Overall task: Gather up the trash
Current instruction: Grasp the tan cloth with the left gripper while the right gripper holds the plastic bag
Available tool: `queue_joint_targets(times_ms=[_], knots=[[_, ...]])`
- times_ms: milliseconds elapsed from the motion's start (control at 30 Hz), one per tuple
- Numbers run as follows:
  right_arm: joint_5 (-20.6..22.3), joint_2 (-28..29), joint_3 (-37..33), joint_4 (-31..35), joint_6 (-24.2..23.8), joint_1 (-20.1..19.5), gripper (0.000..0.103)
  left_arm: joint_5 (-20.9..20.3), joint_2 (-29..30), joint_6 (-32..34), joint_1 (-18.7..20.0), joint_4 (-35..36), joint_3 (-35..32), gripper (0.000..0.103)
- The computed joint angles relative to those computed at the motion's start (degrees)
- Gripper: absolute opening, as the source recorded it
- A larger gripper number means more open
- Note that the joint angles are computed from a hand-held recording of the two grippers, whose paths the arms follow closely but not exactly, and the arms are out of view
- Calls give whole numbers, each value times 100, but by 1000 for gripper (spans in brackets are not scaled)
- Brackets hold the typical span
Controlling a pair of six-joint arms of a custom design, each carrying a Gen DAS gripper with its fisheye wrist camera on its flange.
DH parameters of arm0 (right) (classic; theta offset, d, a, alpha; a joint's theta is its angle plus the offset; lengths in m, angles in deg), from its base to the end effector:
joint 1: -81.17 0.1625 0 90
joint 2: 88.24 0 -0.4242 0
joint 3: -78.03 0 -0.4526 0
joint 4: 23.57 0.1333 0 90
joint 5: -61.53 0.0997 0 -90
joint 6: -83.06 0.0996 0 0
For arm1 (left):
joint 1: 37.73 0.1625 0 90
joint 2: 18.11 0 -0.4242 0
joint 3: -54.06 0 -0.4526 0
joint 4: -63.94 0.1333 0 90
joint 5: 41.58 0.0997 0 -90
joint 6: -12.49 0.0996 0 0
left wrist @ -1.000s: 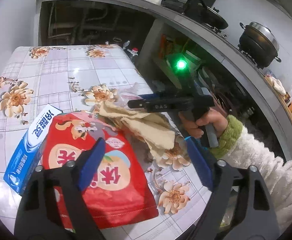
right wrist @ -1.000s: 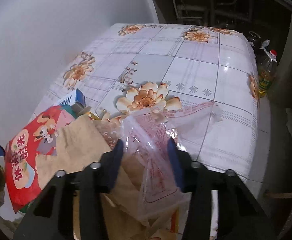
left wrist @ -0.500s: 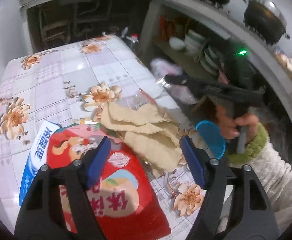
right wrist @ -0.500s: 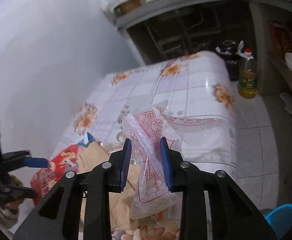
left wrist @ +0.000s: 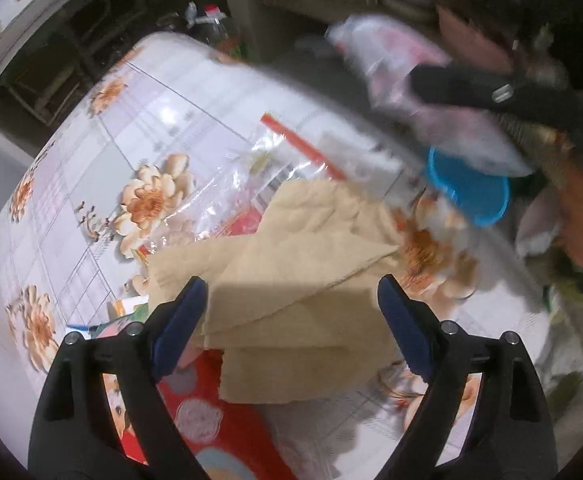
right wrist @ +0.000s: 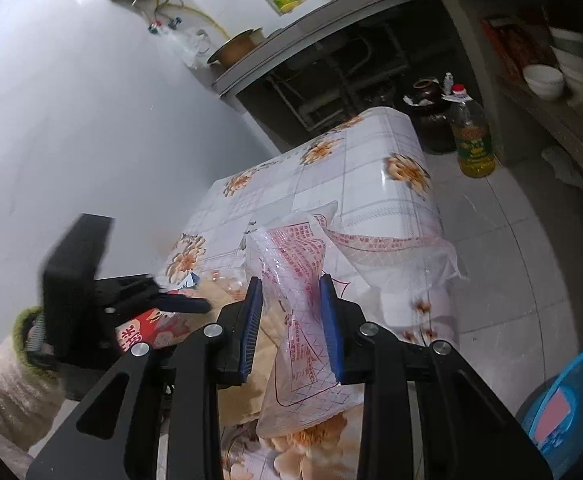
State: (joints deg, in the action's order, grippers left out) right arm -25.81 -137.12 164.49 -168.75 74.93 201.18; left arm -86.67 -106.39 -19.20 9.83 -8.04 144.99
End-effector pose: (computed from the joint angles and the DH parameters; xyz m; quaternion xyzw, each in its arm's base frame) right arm 0.5009 -0.5915 0.1413 -0.3261 0.9326 -0.1458 0.0515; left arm -0.2096 -0.5309 0.4644 0.1534 0.8988 -0.0942 0.3998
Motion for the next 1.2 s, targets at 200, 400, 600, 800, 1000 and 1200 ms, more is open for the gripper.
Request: queue_joint_targets(times_ms=[200, 400, 600, 800, 1000, 1200], knots=[[-34, -293, 417, -199, 263, -121, 29, 88, 282, -108, 48, 591, -62, 79], [-92, -542, 732, -372, 391, -163, 29, 319, 307, -95, -94, 867, 5, 53], [-39, -804, 1024, -558, 515, -206, 29, 263, 297, -31, -182, 824, -6, 14], [121, -988, 1171, -580, 684, -271, 29, 361, 109, -11, -411, 626, 64, 2], [257, -1201, 1336, -724, 850, -336, 29, 494, -112, -170, -749, 502, 62, 1], [286, -1547, 1619, -944, 931, -375, 29, 609, -211, -414, -1049, 464, -32, 1]])
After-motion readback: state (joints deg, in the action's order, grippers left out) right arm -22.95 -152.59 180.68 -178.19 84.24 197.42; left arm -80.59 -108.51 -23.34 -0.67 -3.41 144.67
